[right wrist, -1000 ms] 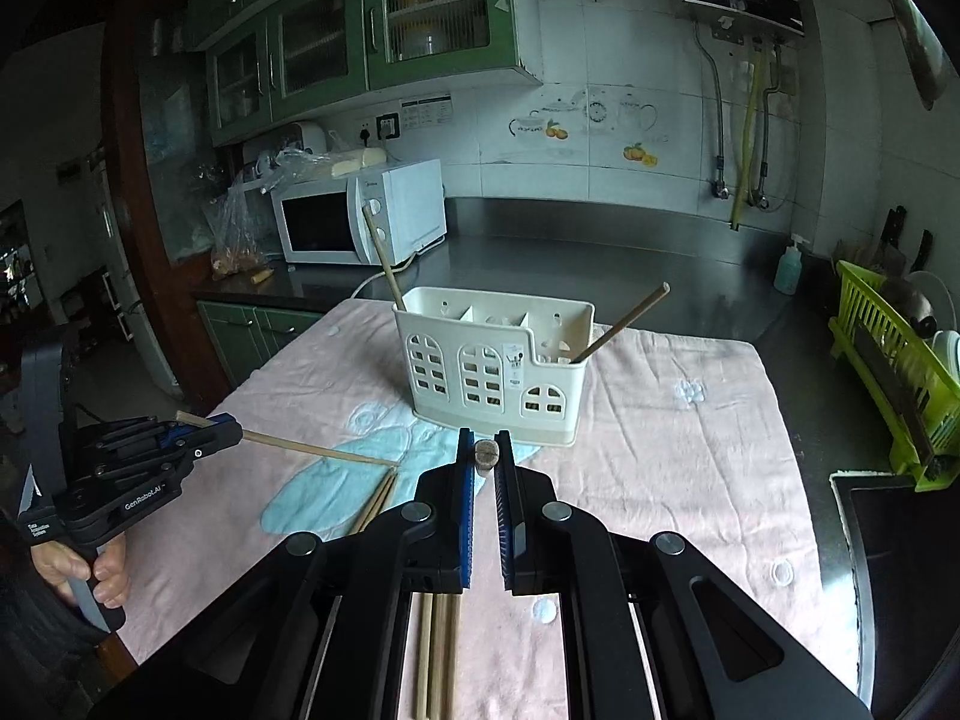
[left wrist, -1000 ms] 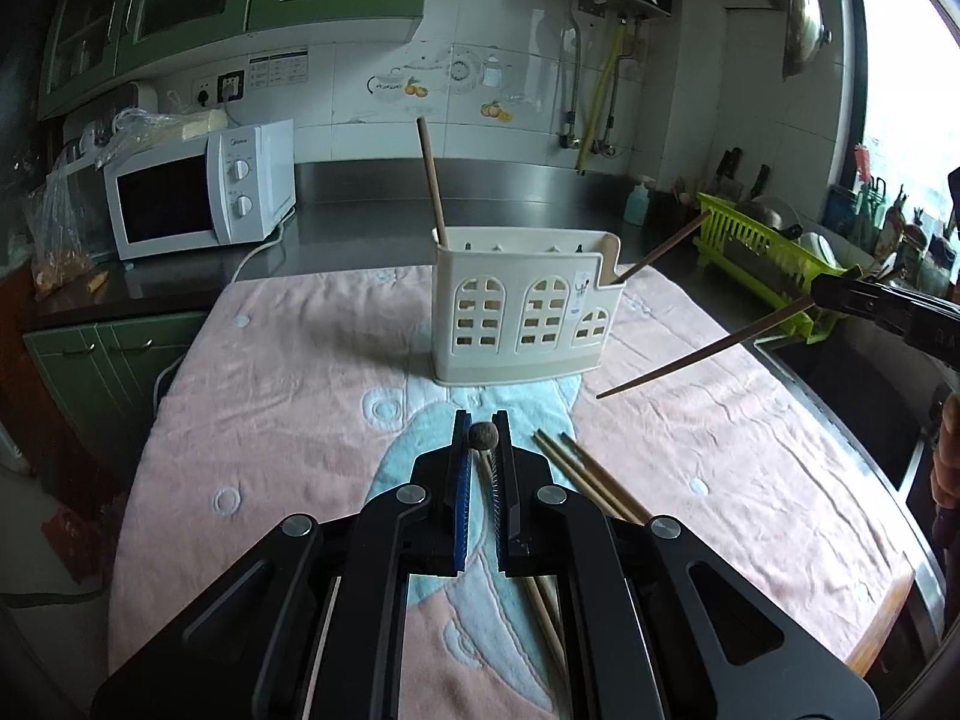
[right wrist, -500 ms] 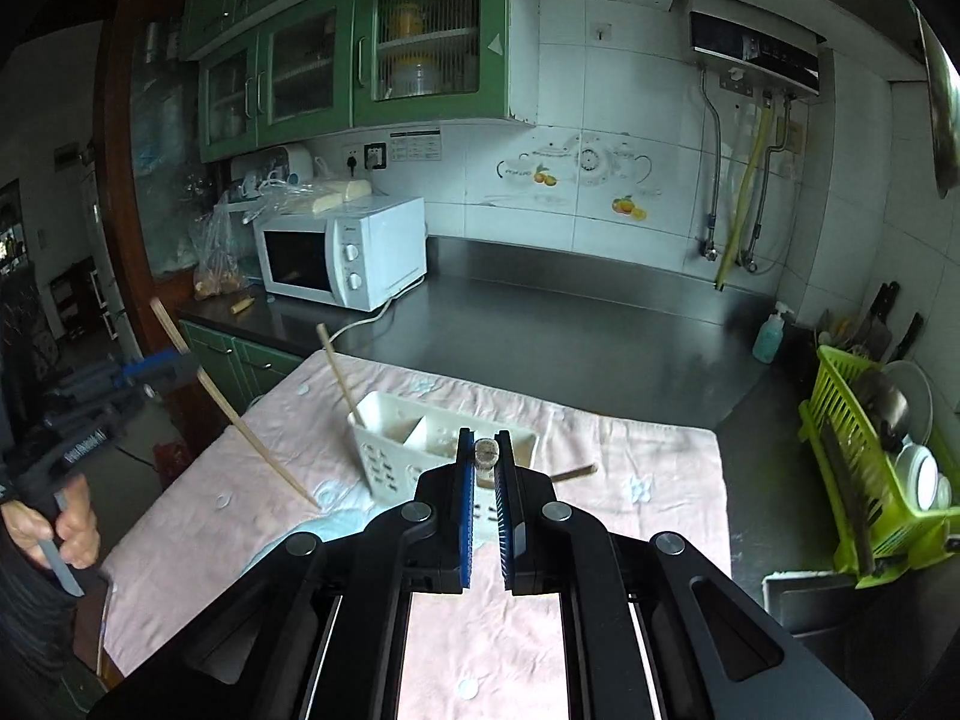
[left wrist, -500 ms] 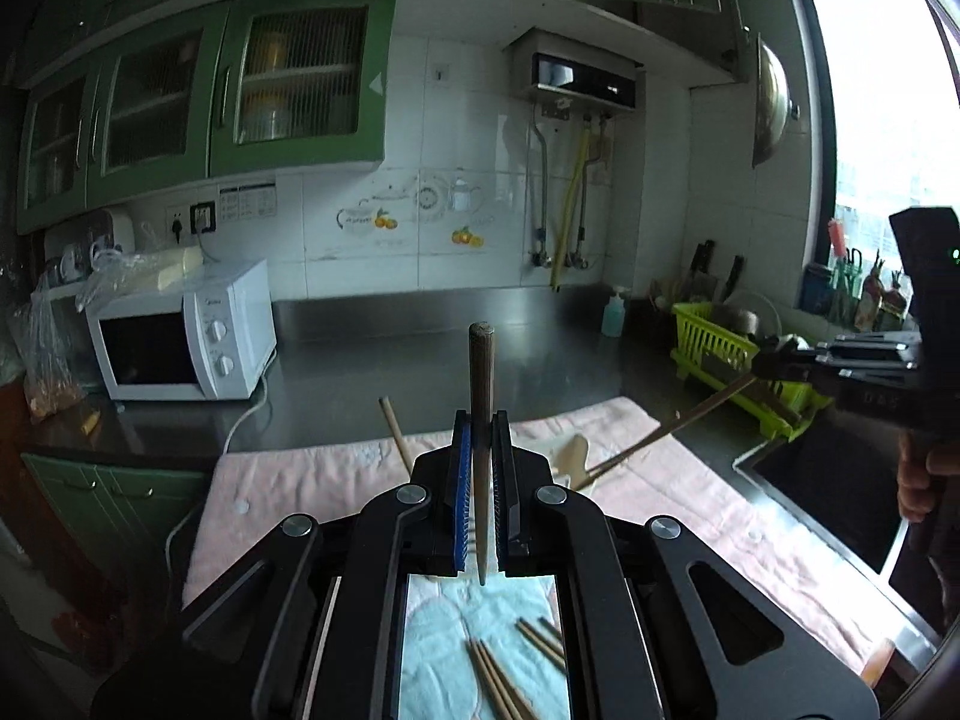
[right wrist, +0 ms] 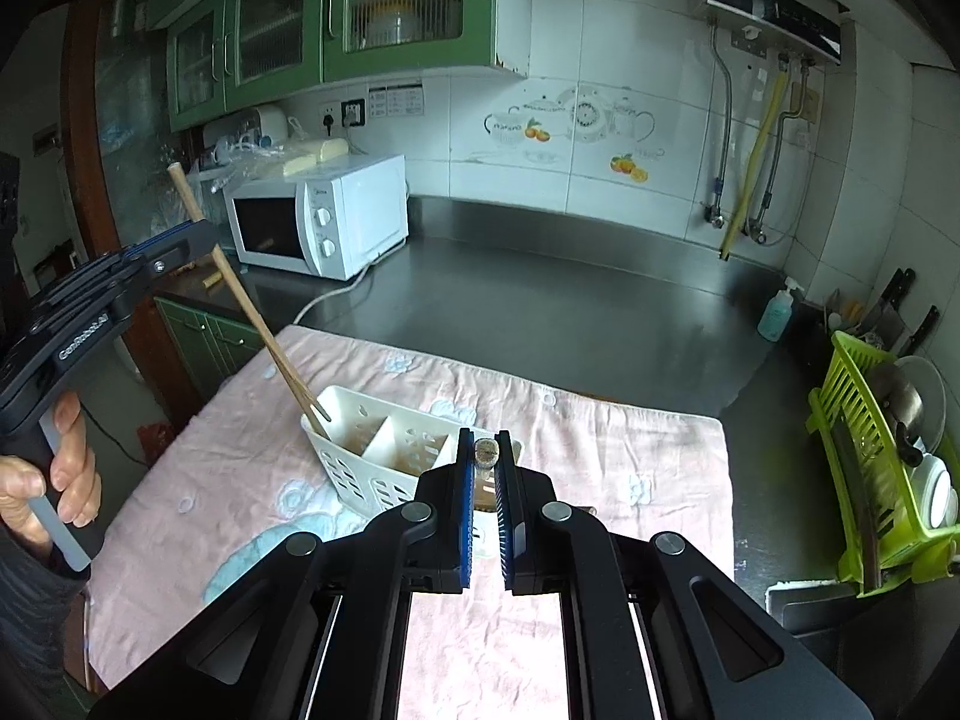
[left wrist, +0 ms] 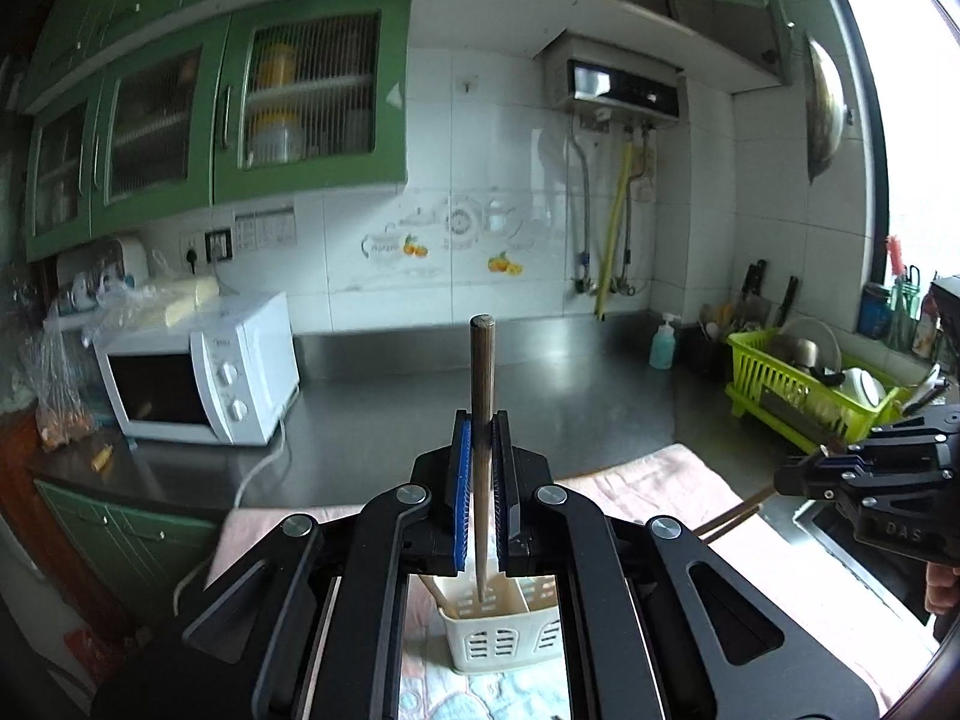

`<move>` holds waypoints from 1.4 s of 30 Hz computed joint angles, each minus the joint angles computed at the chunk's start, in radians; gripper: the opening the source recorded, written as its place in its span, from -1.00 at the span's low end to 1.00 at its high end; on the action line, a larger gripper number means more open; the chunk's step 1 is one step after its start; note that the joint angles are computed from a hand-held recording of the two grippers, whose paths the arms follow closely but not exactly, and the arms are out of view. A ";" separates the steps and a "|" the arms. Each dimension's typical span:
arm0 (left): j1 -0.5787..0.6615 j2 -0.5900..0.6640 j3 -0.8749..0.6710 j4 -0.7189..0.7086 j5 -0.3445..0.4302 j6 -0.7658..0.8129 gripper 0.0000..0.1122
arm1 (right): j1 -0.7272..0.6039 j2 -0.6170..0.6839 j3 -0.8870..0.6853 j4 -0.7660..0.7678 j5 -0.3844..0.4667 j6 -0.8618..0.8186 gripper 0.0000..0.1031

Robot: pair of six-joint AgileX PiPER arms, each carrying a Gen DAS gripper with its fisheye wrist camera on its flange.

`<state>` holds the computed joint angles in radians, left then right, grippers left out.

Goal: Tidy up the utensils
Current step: 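Carry the chopsticks over the white holder, lower them in, open both tools, then move both tools back down over the remaining chopsticks on the towel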

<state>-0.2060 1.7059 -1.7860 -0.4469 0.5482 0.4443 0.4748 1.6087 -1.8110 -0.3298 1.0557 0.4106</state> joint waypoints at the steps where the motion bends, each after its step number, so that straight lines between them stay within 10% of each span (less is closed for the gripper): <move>1: 0.000 0.021 -0.018 0.012 0.010 -0.018 -0.91 | -0.005 0.007 0.002 0.007 -0.002 -0.007 -0.87; 17: 0.039 0.036 0.027 -0.018 0.053 -0.007 -0.85 | 0.014 -0.030 0.098 -0.050 -0.091 0.080 -0.61; 31: 0.163 -0.403 0.650 -0.262 0.018 0.349 -0.73 | 0.439 -0.337 0.713 -0.385 -0.170 0.644 -0.52; 42: 0.304 -0.610 1.116 -0.467 0.049 0.674 -0.73 | 0.706 -0.273 1.031 -0.521 -0.181 1.149 -0.65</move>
<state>0.0976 1.0957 -0.6697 -0.9136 0.5973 1.1185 1.1807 1.3354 -0.7800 -0.8509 0.8751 1.5596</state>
